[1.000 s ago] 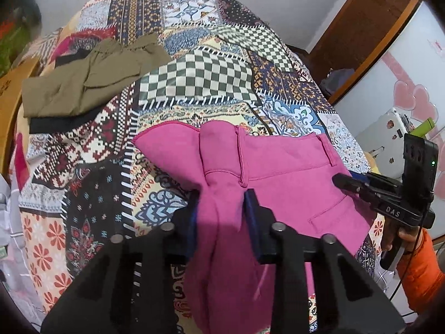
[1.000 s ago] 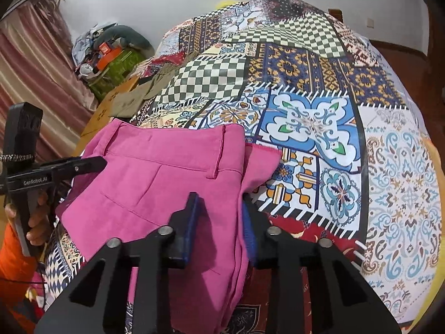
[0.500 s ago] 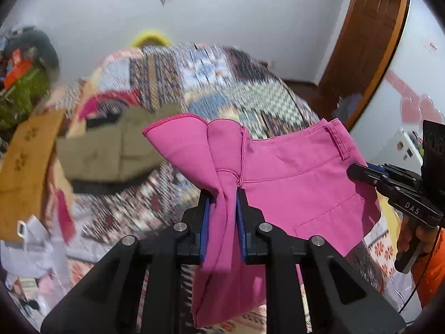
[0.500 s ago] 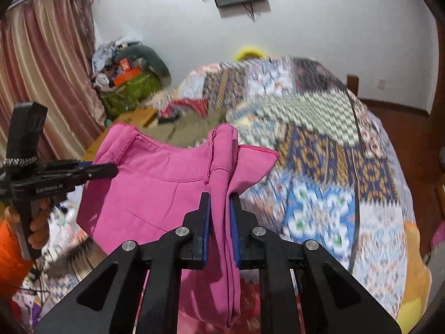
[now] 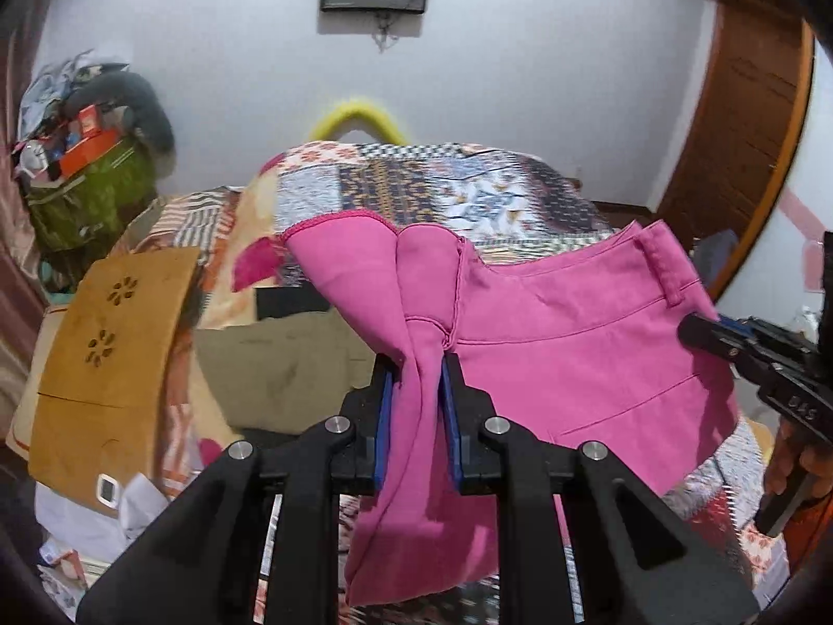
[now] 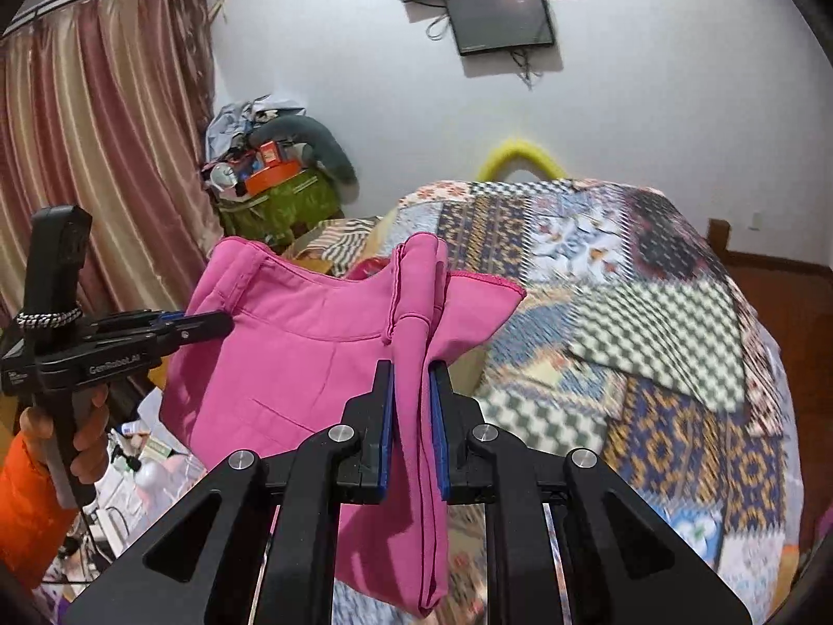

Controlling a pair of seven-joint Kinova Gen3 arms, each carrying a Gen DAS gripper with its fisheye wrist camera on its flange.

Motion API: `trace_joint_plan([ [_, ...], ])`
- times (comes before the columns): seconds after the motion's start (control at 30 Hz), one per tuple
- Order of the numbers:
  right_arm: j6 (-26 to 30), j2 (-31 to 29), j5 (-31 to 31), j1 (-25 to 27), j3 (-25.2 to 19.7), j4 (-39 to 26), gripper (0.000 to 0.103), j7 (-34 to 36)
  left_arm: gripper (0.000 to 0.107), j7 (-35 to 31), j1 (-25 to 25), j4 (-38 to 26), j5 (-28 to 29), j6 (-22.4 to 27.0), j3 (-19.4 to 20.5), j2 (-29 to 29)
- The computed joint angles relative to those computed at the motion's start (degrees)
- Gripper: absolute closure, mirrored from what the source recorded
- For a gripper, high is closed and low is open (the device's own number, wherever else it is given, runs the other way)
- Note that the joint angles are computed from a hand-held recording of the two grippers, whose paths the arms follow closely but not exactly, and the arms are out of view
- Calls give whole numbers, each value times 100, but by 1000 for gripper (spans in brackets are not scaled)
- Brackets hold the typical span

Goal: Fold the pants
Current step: 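Carry the pink pants with the left gripper onto the olive pants and release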

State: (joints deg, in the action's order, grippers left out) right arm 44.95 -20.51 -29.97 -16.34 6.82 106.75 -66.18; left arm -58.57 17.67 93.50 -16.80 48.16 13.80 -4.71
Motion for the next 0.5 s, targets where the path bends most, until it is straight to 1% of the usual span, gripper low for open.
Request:
trace_joint_plan([
  [0.07,-152,199,-28,-81,-107,-102,92,28,90,-114,-83,-24,-6,-16,-108,81],
  [0.2,-459,682,-45,-130,-350,-306,92,14,90,-292,-255,3,27,-201,-327,263],
  [0.37,-694,1308,41,-38,-661,-566,92,-117,90,-537,-452,-29,130,-506,-592,681],
  [0.5,-822,1751,96,63,-889,-743,92,-179,90,-495,-478,-26,127,-756,-751,1005],
])
